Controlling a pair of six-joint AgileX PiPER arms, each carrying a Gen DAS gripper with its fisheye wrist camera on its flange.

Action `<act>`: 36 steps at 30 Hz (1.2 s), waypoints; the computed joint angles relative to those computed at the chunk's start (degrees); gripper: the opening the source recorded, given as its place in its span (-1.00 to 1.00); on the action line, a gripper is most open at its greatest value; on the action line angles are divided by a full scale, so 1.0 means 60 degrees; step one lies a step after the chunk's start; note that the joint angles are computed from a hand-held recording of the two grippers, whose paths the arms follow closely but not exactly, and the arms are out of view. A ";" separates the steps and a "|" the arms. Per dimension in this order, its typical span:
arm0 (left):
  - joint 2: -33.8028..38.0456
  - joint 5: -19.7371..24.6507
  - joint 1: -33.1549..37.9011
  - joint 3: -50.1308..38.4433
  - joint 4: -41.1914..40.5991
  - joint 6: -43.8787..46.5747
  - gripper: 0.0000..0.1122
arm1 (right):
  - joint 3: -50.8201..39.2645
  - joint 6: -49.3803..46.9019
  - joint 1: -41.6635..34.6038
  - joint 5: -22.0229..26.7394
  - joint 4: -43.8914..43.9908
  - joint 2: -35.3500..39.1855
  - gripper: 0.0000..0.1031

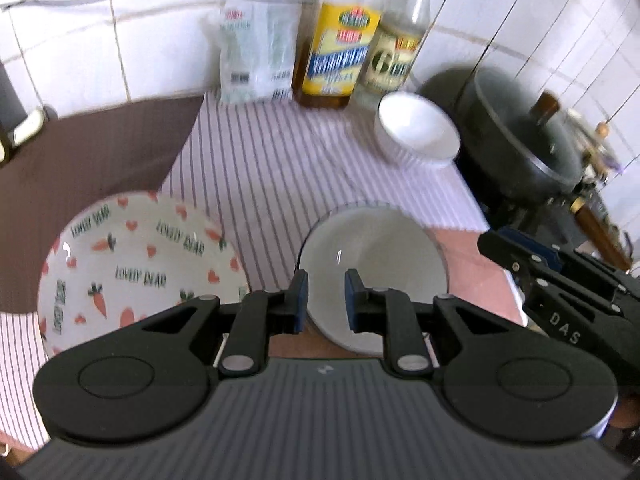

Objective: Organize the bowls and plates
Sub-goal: 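Lift the two nested bowls with both grippers toward the last white bowl, then lower the nested bowls into the last white bowl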

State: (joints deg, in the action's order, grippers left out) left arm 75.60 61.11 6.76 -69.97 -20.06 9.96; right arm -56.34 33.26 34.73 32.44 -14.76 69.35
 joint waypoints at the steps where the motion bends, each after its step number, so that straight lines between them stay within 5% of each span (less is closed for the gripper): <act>1: 0.0081 -0.0029 0.0062 -0.0149 -0.0138 0.0139 -0.66 | -0.0108 -0.0304 -0.0225 -0.0054 0.0288 0.0086 -0.55; 7: 0.1140 -0.0598 -0.0034 -0.1223 -0.0622 0.0859 -0.52 | -0.0721 -0.1709 -0.1350 -0.0476 0.1461 0.0917 -0.51; 10: 0.1868 -0.1294 -0.0249 -0.1672 -0.0624 0.0943 -0.24 | -0.0946 -0.1901 -0.1685 -0.0835 0.1644 0.1455 -0.47; 19: 0.4598 -0.1079 -0.0508 -0.3909 -0.1278 0.0790 -0.17 | -0.1837 -0.2136 -0.1937 -0.0958 0.1576 0.3177 -0.28; 22: 0.5466 -0.0859 -0.0739 -0.4819 -0.1215 0.0586 -0.17 | -0.2102 -0.1920 -0.1907 -0.0810 0.1426 0.3622 -0.07; 36: 0.8054 -0.0334 -0.1405 -0.7657 -0.0573 0.0064 -0.19 | -0.2056 -0.1007 -0.2508 -0.1662 0.3089 0.4433 0.06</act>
State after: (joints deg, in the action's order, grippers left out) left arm 123.93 59.11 -1.68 -115.92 -23.50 10.35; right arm -68.68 27.21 19.68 22.47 3.78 95.95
